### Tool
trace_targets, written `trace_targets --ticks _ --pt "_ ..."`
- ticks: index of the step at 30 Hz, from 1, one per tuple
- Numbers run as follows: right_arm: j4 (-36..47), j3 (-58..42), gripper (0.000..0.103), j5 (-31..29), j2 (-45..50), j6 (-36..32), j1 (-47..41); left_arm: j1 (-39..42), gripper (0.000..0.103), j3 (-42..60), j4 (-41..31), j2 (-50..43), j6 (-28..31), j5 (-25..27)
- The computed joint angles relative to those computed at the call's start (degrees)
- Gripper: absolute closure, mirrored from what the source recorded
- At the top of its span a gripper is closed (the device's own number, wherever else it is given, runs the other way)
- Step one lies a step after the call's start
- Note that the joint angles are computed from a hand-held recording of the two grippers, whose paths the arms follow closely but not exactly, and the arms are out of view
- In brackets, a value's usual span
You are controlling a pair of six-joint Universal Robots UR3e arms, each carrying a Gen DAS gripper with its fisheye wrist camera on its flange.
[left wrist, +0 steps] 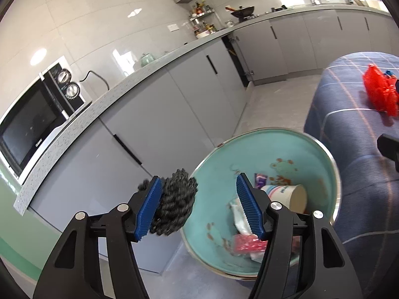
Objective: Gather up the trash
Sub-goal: 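Move both open tools back over the red bags on the table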
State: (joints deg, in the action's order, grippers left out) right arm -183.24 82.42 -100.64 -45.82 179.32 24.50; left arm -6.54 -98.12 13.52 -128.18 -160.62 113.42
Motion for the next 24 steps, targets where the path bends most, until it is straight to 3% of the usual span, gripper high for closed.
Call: trace_targets --ticks 2,12,24 --pt "-1.37 3.49 0.025 -1.47 -1.61 -0.15 -0.64 -1.14 0.032 0.28 0.46 -0.29 0.12 0.32" --pt "-5.98 19.31 0.025 -6.90 -9.07 0.31 -7.15 -8.59 0.027 7.38 -2.06 -4.79 -0.10 0.67" --pt "-2.91 16.42 0.026 -6.92 -6.96 -1.42 -10.87 -8.87 0.024 10.16 -3.94 -6.33 -0.72 2.06"
